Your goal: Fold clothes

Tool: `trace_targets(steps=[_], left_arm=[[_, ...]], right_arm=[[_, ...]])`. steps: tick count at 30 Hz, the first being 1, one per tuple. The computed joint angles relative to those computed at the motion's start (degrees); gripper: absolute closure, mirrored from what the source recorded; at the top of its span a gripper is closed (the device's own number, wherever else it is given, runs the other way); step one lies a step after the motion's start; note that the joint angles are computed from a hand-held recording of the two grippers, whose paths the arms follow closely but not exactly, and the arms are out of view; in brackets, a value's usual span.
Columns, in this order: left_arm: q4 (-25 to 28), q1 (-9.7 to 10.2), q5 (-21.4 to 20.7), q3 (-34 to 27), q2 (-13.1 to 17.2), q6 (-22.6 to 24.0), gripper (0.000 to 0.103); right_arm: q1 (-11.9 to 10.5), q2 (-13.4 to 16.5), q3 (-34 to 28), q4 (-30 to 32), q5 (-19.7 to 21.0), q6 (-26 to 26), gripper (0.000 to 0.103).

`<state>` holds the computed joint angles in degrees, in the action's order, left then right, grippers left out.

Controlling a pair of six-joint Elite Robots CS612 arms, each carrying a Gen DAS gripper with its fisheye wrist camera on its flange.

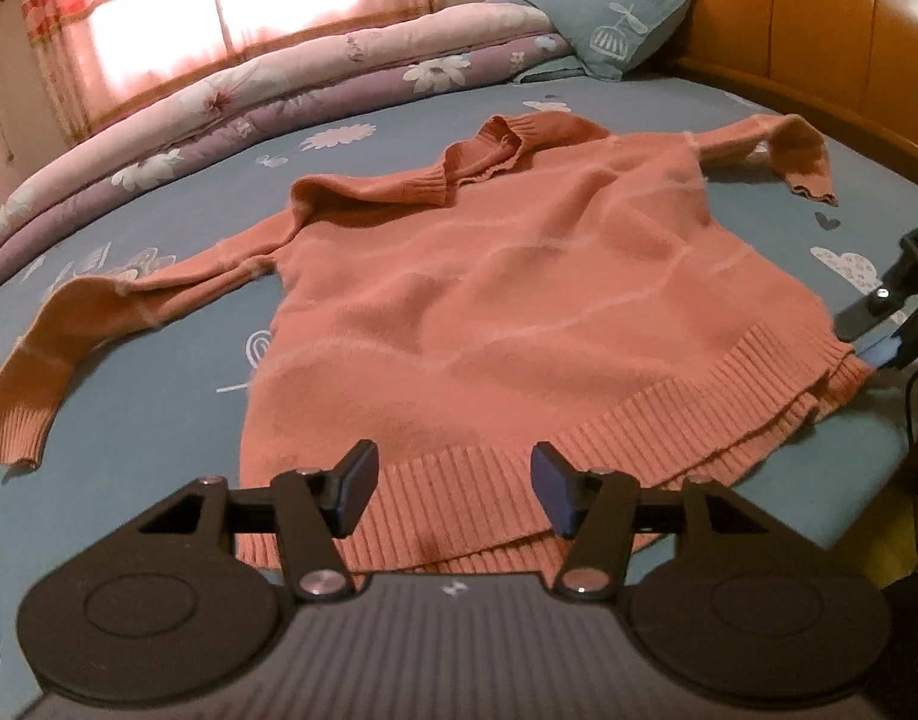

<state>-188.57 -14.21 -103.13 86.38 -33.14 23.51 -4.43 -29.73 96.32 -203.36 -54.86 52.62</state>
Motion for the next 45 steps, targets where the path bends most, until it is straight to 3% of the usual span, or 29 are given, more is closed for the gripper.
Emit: trace_targets(steps=[2, 4, 8, 9, 10, 11, 13, 15, 17, 19, 20, 23, 26, 29, 31, 33, 37, 40, 43, 44, 45], left_arm=[[-0.55, -0.01, -0.3, 0.41, -0.21, -0.25, 0.046], [-1.06, 0.07, -0.85, 0.91, -0.45, -0.11, 0.044], [-0.49, 0.23, -1.53, 1.6, -0.61, 2.54, 0.041], [0.01, 0.19, -1.41, 1.6, -0.55, 3.01, 0.041], [0.64, 0.13, -1.3, 1.51, -0.47, 3.32, 0.041], [1.32, 0.02, -1.03, 1.42, -0.39, 3.53, 0.041], [1.85, -0.35, 0.04, 1.5, -0.32, 4.27, 0.041], [2.12, -0.7, 1.01, 1.69, -0.3, 5.19, 0.041], [2.39, -0.87, 1.55, 1.94, -0.37, 6.19, 0.041], [2.58, -0.95, 2.15, 2.09, -0.4, 7.06, 0.041], [2.61, -0.97, 2.52, 2.1, -0.39, 7.21, 0.041], [3.03, -0.97, 3.4, 1.98, -0.36, 6.86, 0.041], [2.53, -1.02, 4.55, 2.21, -0.48, 5.98, 0.041], [2.43, -0.82, 4.65, 2.32, -0.59, 4.73, 0.041], [2.49, -0.77, 4.88, 2.31, -0.62, 3.69, 0.041], [2.4, -0.83, 5.5, 2.21, -0.6, 2.61, 0.041], [2.08, -0.96, 6.23, 2.08, -0.67, 1.3, 0.041], [1.73, -0.94, 6.94, 2.2, -0.74, 0.25, 0.041], [1.59, -0.86, 8.25, 2.41, -0.79, -1.42, 0.041], [1.64, -0.79, 8.57, 2.47, -0.8, -1.94, 0.041], [1.81, -0.72, 8.76, 2.47, -0.81, -2.43, 0.041]], right_arm=[[0.6, 0.76, -0.69, -2.55, -1.45, 2.72, 0.038], [1.27, -0.47, -0.21, 0.98, -3.69, -1.0, 0.061], [1.33, -1.62, 1.18, 1.86, -2.29, -6.81, 0.061], [1.61, -1.9, 1.43, 1.95, -3.72, -7.59, 0.065], [2.0, -2.26, 1.42, 3.23, -5.57, -8.08, 0.082], [2.39, -2.6, 1.32, 4.76, -7.42, -8.45, 0.089], [2.85, -2.95, 1.18, 6.5, -9.13, -8.2, 0.092], [3.55, -4.52, 1.84, 9.38, -11.96, -12.42, 0.094], [4.15, -6.69, 3.55, 12.07, -17.25, -15.73, 0.095], [3.86, -8.31, 5.53, 12.12, -20.21, -15.08, 0.095], [3.4, -8.75, 6.42, 11.4, -20.12, -14.71, 0.095], [1.77, -8.81, 7.55, 10.56, -14.86, -16.15, 0.094], [2.07, -9.49, 6.4, 16.34, -16.46, -19.28, 0.083], [2.55, -9.97, 5.73, 16.86, -22.81, -19.68, 0.074], [2.26, -9.54, 5.21, 14.22, -25.53, -20.5, 0.053], [2.25, -8.61, 3.67, 11.75, -28.44, -22.84, 0.042], [1.09, -4.4, -3.37, 10.75, -26.91, -27.12, 0.042], [0.87, -0.56, -10.91, 14.97, -27.32, -28.56, 0.042], [1.1, 0.98, -14.56, 19.88, -27.42, -28.12, 0.04], [1.34, 0.79, -14.55, 20.72, -26.97, -28.49, 0.042], [1.56, 0.51, -14.51, 21.91, -26.26, -28.96, 0.058]])
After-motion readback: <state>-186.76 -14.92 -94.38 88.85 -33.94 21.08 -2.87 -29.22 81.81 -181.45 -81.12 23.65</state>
